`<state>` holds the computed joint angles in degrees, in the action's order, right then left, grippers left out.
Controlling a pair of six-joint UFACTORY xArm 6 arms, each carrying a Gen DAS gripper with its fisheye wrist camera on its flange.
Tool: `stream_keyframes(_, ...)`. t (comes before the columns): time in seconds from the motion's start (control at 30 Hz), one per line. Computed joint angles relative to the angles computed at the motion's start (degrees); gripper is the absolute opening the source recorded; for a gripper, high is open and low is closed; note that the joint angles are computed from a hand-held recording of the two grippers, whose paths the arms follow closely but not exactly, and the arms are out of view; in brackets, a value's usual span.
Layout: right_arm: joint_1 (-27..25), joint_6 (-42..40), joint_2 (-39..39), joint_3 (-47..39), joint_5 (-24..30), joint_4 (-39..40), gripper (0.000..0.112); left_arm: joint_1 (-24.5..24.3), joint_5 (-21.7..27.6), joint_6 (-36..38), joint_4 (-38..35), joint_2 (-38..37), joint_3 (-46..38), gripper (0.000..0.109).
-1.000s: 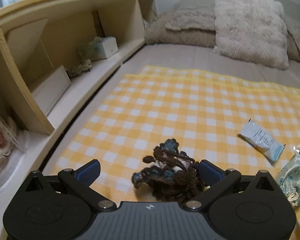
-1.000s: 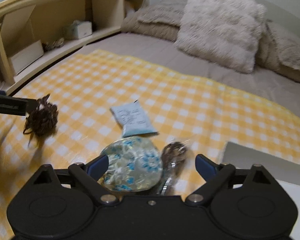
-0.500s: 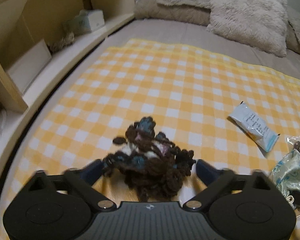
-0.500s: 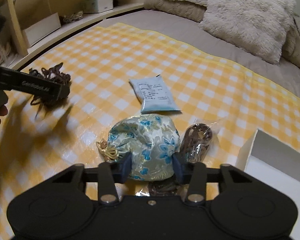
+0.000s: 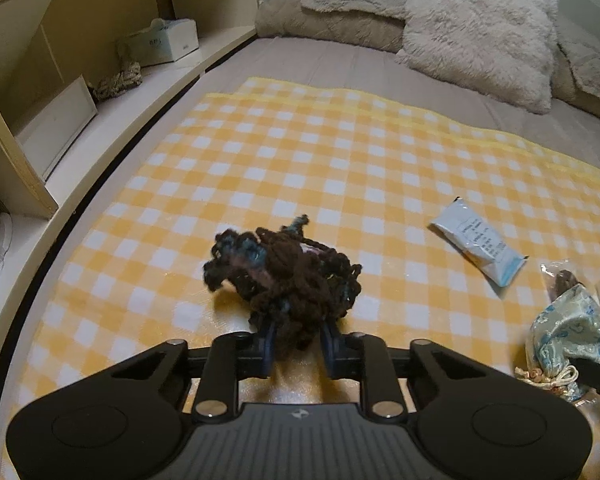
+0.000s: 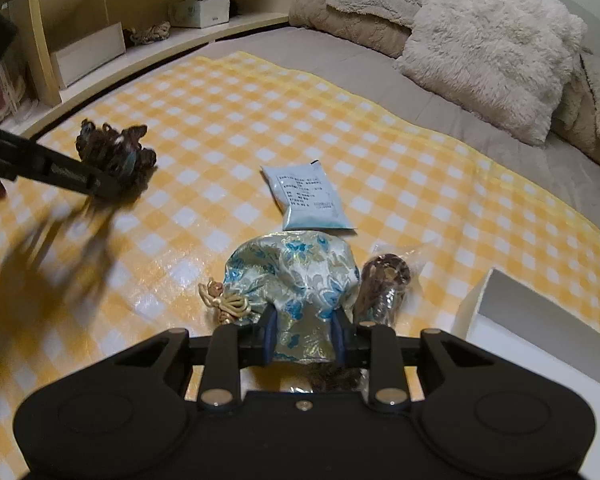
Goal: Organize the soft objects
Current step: 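Lift the scrunchie with the left tool while the right tool carries the pouch toward the tray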
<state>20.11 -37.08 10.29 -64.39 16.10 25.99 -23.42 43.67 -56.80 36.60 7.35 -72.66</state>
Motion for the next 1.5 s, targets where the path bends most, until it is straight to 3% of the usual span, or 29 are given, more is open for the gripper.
stream_keyframes(0.07, 0.0, 0.95, -0.9, 0.9, -0.07, -1.08, 0.028, -0.1, -0.52, 0.4, -0.14, -1.03, 0.88, 0.01)
stream_keyframes(0.23, -0.04, -0.04, -3.4, 2.84, -0.37, 0.39, 0.028, -0.47, -1.62, -1.73, 1.51, -3.42, 3.18, 0.014)
stream_keyframes(0.27, -0.04, -0.55, -3.86, 3.15, -0.31, 1.08, 0.028, -0.18, -3.05, -3.46, 2.22, -3.92, 4.02, 0.024)
stream_keyframes(0.3, 0.01, -1.04, -4.42, 3.55, -0.15, 1.69, 0.028, 0.14, -3.93, -4.18, 1.91, -4.12, 4.42, 0.046)
stream_keyframes(0.37, 0.02, -2.09, -5.46, 4.37, 0.31, 2.82, 0.028, 0.35, -4.68, -6.63, 2.23, -3.98, 4.41, 0.076)
stream_keyframes(0.4, -0.06, -2.71, -5.78, 4.54, 0.7, 3.36, 0.028, 0.28, -4.67, -7.76, 3.09, -3.62, 4.06, 0.08)
stream_keyframes(0.73, -0.61, -6.74, -4.97, 3.23, 3.25, 7.11, 0.028, 0.36, -2.47, -7.25, 0.27, 5.27, -4.28, 0.079)
stream_keyframes(0.83, -1.04, -7.61, -4.12, 2.25, 4.22, 8.69, 0.028, 0.4, -2.29, -4.06, -3.33, 6.99, -5.49, 0.067)
stream_keyframes(0.9, -1.22, -7.46, -3.61, 1.78, 4.44, 8.44, 0.028, 0.4, -2.55, -1.97, -5.53, 7.51, -5.63, 0.045)
stream_keyframes(0.93, -1.32, -7.31, -3.39, 1.63, 4.49, 8.33, 0.028, 0.32, -2.7, -1.55, -5.62, 7.63, -5.72, 0.045)
stream_keyframes(1.1, -1.37, -6.49, -3.21, 1.53, 4.38, 7.72, 0.028, -0.47, -3.01, -1.6, -2.95, 6.38, -4.82, 0.036)
stream_keyframes(1.5, -0.6, -10.72, -8.37, 5.25, -0.04, 13.39, 0.028, -3.13, -5.48, -11.06, 9.57, -2.89, 1.37, 0.035)
